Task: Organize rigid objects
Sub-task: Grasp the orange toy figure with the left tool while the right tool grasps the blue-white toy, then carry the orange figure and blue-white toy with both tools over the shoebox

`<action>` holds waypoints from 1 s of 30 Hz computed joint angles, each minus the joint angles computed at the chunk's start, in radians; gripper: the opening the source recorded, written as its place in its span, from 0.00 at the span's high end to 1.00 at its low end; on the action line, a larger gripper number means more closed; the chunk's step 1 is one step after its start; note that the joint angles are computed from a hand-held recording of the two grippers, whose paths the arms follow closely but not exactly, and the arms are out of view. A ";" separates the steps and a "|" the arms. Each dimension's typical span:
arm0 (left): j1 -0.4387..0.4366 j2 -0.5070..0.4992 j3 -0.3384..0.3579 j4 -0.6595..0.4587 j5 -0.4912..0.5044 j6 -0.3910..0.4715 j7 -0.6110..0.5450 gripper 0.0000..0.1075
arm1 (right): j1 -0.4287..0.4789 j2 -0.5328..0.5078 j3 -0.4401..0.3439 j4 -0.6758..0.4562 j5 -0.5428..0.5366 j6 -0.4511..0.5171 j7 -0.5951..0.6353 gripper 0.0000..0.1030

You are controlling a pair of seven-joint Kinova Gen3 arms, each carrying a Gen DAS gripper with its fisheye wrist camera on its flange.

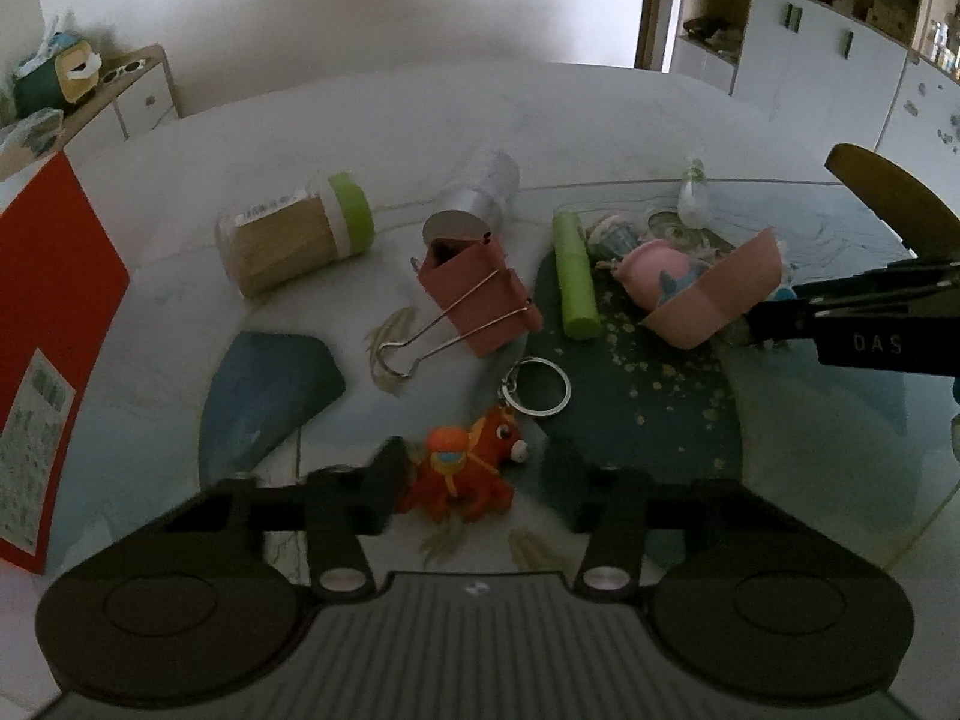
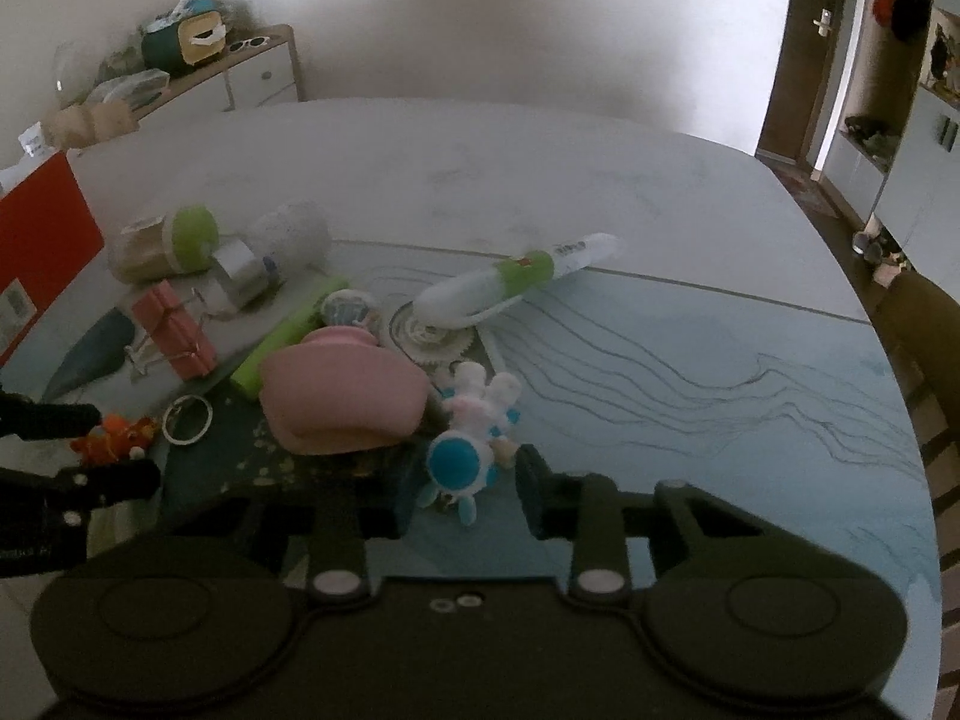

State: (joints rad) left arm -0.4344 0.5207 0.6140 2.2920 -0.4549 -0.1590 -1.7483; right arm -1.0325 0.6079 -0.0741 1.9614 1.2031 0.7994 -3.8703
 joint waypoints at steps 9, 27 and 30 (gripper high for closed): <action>-0.025 -0.027 0.028 0.009 -0.014 0.016 0.011 0.76 | -0.020 -0.022 -0.013 0.018 0.002 0.033 -0.027 0.76; -0.427 -0.067 0.405 0.058 0.062 0.118 -0.072 0.76 | -0.095 -0.139 -0.102 0.010 -0.045 0.158 -0.007 0.76; -0.541 -0.073 0.509 0.066 0.096 0.143 -0.103 0.76 | -0.102 -0.147 -0.113 -0.015 -0.057 0.175 0.025 0.76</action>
State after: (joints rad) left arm -0.9753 0.4476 1.1227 2.3576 -0.3589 -0.0159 -1.8516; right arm -1.1346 0.4610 -0.1869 1.9460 1.1463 0.9740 -3.8448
